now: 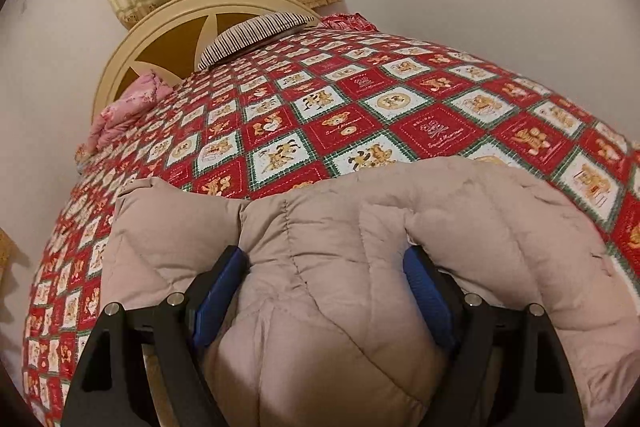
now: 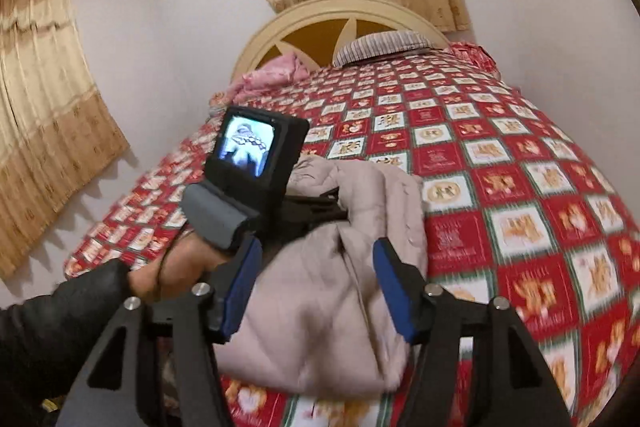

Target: Fold large clothes

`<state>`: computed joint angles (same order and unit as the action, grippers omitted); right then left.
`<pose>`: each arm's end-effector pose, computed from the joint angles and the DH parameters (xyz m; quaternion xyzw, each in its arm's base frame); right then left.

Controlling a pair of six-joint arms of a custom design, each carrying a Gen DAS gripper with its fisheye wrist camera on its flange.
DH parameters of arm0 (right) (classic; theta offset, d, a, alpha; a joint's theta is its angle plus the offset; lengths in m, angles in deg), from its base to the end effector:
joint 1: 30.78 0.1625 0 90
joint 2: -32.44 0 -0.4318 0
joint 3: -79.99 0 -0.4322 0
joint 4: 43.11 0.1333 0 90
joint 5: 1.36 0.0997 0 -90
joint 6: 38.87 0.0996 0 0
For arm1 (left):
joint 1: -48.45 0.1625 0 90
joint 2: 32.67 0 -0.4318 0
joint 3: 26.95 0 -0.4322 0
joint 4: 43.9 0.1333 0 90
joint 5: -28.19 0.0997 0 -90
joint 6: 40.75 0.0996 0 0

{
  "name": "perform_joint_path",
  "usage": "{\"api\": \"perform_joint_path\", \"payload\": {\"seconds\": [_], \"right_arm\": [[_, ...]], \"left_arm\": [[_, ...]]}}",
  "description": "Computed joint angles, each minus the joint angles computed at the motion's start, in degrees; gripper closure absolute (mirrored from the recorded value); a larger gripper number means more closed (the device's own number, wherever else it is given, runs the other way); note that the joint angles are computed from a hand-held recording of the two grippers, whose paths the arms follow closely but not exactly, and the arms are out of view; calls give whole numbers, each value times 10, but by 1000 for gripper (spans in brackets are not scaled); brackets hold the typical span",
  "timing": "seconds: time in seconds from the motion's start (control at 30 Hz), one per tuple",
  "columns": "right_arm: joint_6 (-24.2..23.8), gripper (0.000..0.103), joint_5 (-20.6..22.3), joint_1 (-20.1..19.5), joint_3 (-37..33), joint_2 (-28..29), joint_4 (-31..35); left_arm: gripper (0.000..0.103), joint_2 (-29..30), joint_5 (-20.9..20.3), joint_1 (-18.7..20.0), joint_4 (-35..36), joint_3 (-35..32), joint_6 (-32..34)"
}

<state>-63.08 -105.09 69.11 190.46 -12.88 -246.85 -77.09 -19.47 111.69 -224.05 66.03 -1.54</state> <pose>0.2152 -0.5957 0.0881 0.2183 -0.8796 0.3917 0.1590 -0.1443 -0.7312 0.1518 0.3671 0.8011 -0.2925 0.3715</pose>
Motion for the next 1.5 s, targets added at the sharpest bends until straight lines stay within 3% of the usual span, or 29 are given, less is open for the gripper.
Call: {"api": "perform_joint_path", "payload": {"seconds": [0.07,0.13,0.27,0.4,0.47,0.53,0.6,0.67,0.7,0.77,0.93,1.0,1.07,1.17,1.2,1.3,1.43,1.5], "right_arm": [[14,63,-27,-9,-41,32,43],[33,63,-36,-28,-56,52,65],[69,62,52,-74,-29,52,24],[55,59,37,-66,-27,50,24],[60,54,32,-61,-30,44,42],[70,46,32,-57,-30,31,70],[89,29,31,-53,-28,16,85],[90,3,45,-53,-18,3,51],[83,0,48,-53,-15,0,24],[72,0,39,-52,-23,-3,21],[72,0,40,-69,-92,20,165],[80,0,81,-89,-121,35,222],[105,0,175,-122,-130,38,277],[62,0,193,-126,-112,38,249],[44,0,192,-124,-107,38,246],[27,0,199,-124,-103,36,256],[43,1,180,-115,-118,48,258],[63,12,190,-112,-114,46,265]], "left_arm": [[21,-25,-17,1,38,8,-28],[21,-58,-40,1,69,21,-56],[20,-130,-85,12,55,61,-104],[18,-184,-88,39,34,97,-197],[18,-210,-127,66,74,108,-278],[18,-219,-178,87,113,110,-314],[18,-215,-214,100,129,109,-322],[17,-208,-244,108,124,108,-319],[10,-205,-246,109,124,107,-322],[8,-199,-255,112,141,100,-328],[8,-208,-288,126,157,101,-329],[8,-208,-311,136,176,95,-331],[8,-210,-351,152,201,89,-348],[7,-197,-464,194,253,65,-387],[6,-194,-479,200,255,63,-383],[6,-193,-470,188,253,67,-341],[9,-189,-466,182,237,74,-327],[13,-195,-462,179,229,82,-326]]}}
